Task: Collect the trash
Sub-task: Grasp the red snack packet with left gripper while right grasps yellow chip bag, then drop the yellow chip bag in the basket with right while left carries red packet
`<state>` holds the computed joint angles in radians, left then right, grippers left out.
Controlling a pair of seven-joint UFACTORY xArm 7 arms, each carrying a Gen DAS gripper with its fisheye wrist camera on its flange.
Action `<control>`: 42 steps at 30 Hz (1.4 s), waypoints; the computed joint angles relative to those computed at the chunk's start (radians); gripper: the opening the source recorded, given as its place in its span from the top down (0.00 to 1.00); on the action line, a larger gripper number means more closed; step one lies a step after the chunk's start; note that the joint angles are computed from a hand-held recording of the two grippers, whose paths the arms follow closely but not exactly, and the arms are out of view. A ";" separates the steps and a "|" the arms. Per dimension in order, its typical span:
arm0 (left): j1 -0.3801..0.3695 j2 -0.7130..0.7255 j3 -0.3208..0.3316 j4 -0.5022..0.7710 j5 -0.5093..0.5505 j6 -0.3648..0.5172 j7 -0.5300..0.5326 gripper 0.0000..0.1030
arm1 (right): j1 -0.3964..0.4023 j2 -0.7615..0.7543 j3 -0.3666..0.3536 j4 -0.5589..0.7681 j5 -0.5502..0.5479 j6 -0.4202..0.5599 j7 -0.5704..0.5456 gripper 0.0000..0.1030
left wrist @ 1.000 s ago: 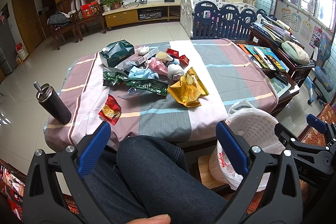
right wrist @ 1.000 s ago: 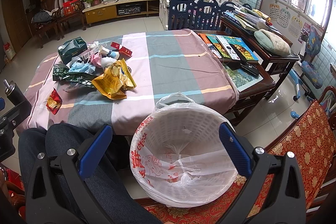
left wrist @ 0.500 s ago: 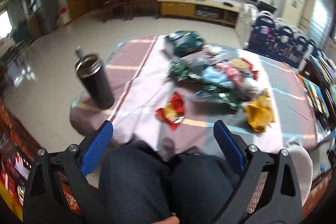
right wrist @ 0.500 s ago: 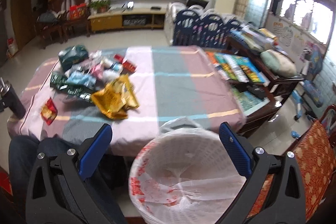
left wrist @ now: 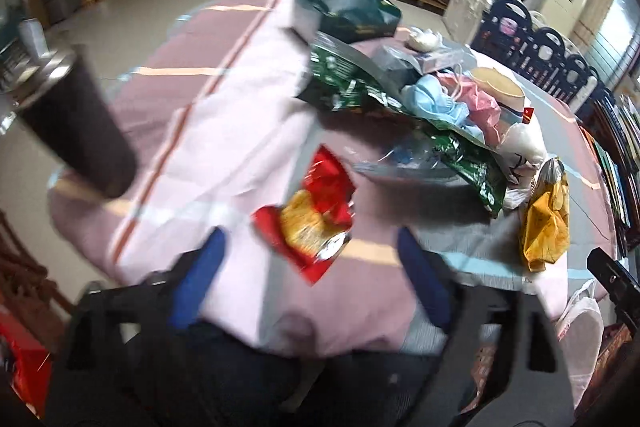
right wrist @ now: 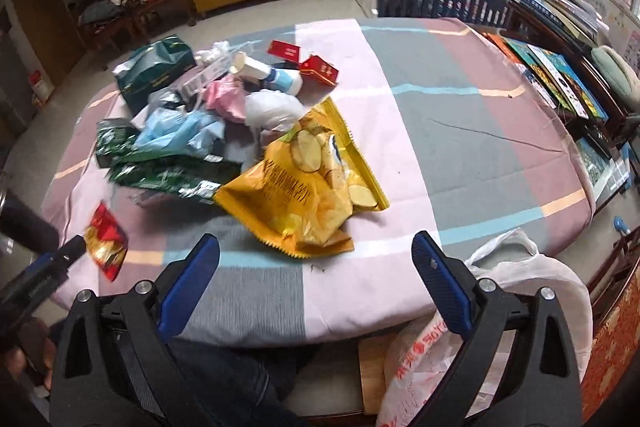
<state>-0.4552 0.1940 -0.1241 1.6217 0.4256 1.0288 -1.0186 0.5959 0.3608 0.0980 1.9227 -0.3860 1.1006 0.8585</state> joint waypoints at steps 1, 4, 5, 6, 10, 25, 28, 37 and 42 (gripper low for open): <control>0.006 0.025 0.002 0.011 -0.004 -0.019 0.011 0.10 | 0.000 0.014 -0.005 0.016 -0.003 0.015 0.005 0.07; 0.009 0.081 0.015 0.054 -0.031 0.000 0.039 0.10 | 0.003 0.082 -0.025 0.096 -0.016 0.077 0.001 0.06; 0.011 0.076 0.020 0.039 -0.034 -0.017 0.035 0.10 | -0.006 0.097 -0.030 0.103 -0.009 0.077 -0.007 0.05; 0.017 0.070 0.023 0.021 -0.050 -0.036 0.032 0.10 | -0.014 0.124 -0.034 0.127 0.005 0.078 -0.011 0.05; 0.050 0.052 0.016 -0.048 -0.137 -0.141 0.055 0.28 | -0.038 0.204 -0.061 0.180 0.056 0.047 0.045 0.05; -0.011 0.090 0.034 -0.002 -0.058 -0.082 0.040 0.76 | 0.038 0.215 -0.065 0.200 0.053 0.084 -0.007 0.57; -0.003 0.070 0.033 -0.034 -0.054 -0.103 0.029 0.79 | 0.055 0.178 -0.063 0.158 0.027 0.084 0.003 0.57; 0.002 0.042 0.032 -0.072 -0.017 -0.122 -0.029 0.88 | 0.039 0.119 -0.053 0.109 0.003 0.080 0.046 0.57; 0.016 0.000 0.029 -0.122 0.000 -0.185 -0.075 0.91 | 0.039 0.071 -0.046 0.066 -0.032 0.077 0.065 0.57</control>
